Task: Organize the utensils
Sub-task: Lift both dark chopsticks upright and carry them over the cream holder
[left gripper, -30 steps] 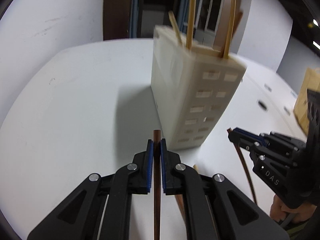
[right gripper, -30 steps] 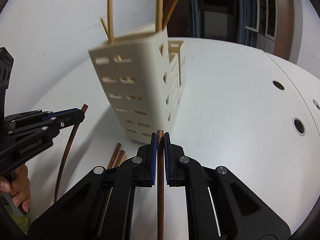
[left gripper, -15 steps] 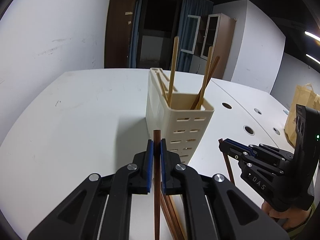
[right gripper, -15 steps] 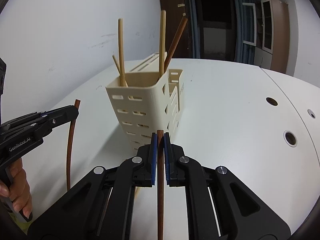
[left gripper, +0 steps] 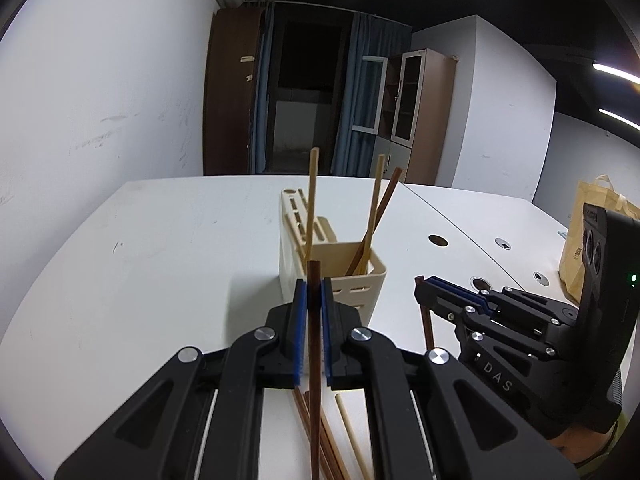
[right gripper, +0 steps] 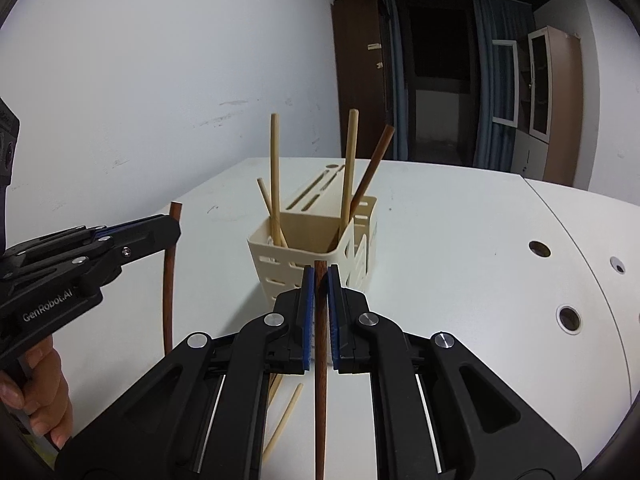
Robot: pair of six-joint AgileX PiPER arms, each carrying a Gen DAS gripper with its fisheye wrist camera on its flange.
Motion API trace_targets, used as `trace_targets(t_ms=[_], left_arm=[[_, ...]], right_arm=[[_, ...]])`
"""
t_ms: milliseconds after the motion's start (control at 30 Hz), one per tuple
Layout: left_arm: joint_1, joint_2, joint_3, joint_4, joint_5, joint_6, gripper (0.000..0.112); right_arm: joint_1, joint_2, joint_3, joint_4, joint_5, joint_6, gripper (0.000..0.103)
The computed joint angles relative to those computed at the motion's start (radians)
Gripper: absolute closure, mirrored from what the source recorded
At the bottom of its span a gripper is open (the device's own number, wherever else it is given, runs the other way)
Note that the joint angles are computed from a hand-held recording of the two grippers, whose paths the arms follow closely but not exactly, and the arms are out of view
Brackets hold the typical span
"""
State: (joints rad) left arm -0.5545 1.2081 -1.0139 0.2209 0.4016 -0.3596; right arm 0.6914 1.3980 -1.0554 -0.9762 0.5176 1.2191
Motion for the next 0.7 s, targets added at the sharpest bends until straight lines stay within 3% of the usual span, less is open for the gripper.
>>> trace_targets(t_ms=[300,600,700], left_arm=[[-0.029,0.0,-0.083,0.084,0.022,-0.041,0.105],[-0.042,0.016,-0.125,0.118,0.008,-0.054,0.105],[-0.039,0.014,-0.12,0.123,-0.028,-0.048,0.105]], right_arm=[[-0.012,-0.018,-0.059,0.043,0.003,-0.088,0.097],[-0.049,-0.006,-0.1,0.053,-0.018,-0.123,0.097],[-0.061,0.003,-0.117,0.064,-0.035,-0.151,0.097]])
